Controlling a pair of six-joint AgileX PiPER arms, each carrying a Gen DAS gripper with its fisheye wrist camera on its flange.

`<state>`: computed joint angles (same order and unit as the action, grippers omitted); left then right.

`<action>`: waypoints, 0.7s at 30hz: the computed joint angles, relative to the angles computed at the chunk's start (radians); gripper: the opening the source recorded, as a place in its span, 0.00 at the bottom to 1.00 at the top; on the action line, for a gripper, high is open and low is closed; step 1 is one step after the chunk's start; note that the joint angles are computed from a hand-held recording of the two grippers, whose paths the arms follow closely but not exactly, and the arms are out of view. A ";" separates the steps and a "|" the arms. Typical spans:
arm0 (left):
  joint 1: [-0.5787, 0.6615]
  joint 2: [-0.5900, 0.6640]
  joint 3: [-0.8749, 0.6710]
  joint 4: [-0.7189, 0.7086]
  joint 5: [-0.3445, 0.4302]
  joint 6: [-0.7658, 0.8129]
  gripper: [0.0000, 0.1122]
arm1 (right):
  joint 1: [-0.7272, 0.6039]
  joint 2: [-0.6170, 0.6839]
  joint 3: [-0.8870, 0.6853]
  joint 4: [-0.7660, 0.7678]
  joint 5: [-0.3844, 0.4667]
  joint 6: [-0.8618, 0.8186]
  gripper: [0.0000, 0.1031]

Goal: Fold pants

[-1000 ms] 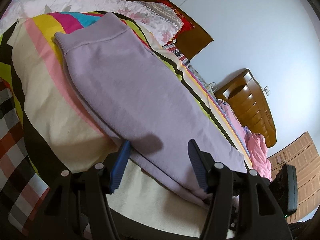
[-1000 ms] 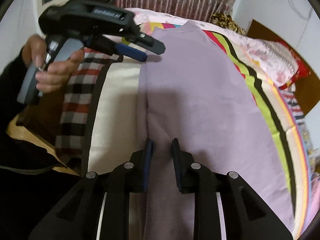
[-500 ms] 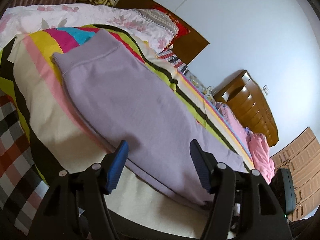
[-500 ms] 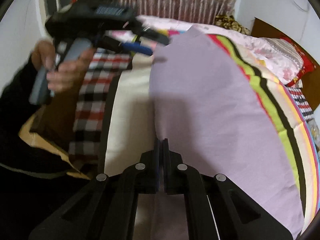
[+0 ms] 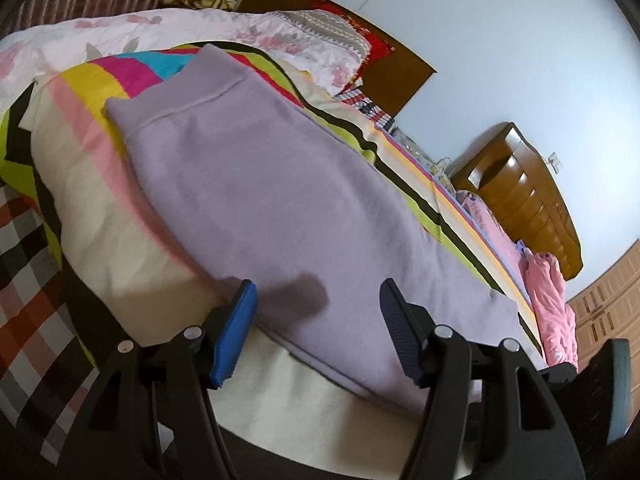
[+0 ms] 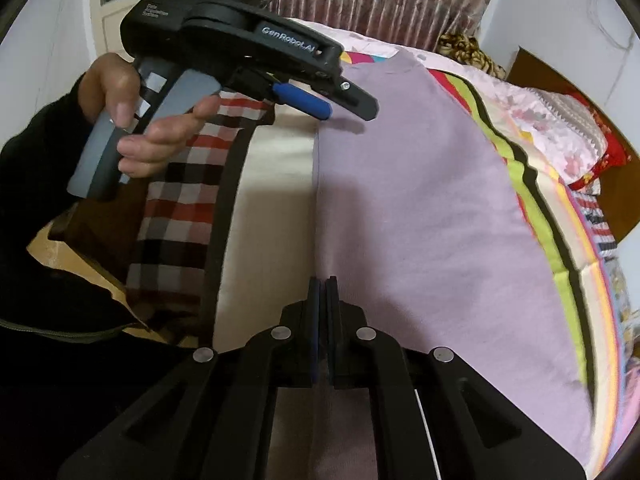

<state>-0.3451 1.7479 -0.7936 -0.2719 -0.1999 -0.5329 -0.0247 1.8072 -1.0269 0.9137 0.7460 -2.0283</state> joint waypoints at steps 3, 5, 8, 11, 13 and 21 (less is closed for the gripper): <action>0.017 -0.043 0.046 -0.087 -0.028 0.049 0.57 | -0.005 -0.004 -0.041 0.013 0.080 0.028 0.09; 0.019 -0.076 0.072 -0.195 -0.047 0.132 0.58 | 0.018 0.006 -0.066 0.038 0.100 0.045 0.09; 0.018 -0.095 0.080 -0.276 -0.056 0.198 0.58 | 0.092 0.052 -0.105 0.060 0.051 0.071 0.10; 0.022 -0.103 0.089 -0.237 -0.057 0.147 0.59 | 0.160 0.110 -0.156 0.020 0.014 0.141 0.10; 0.023 -0.106 0.097 -0.217 -0.059 0.126 0.60 | 0.181 0.131 -0.179 0.001 0.017 0.171 0.10; 0.051 -0.081 0.101 -0.019 -0.064 -0.061 0.61 | 0.186 0.178 -0.234 -0.035 0.033 0.258 0.20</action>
<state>-0.2939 1.6673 -0.6925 -0.2904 -0.2641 -0.5944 0.1611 1.9847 -1.2607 0.8783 0.7792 -1.7701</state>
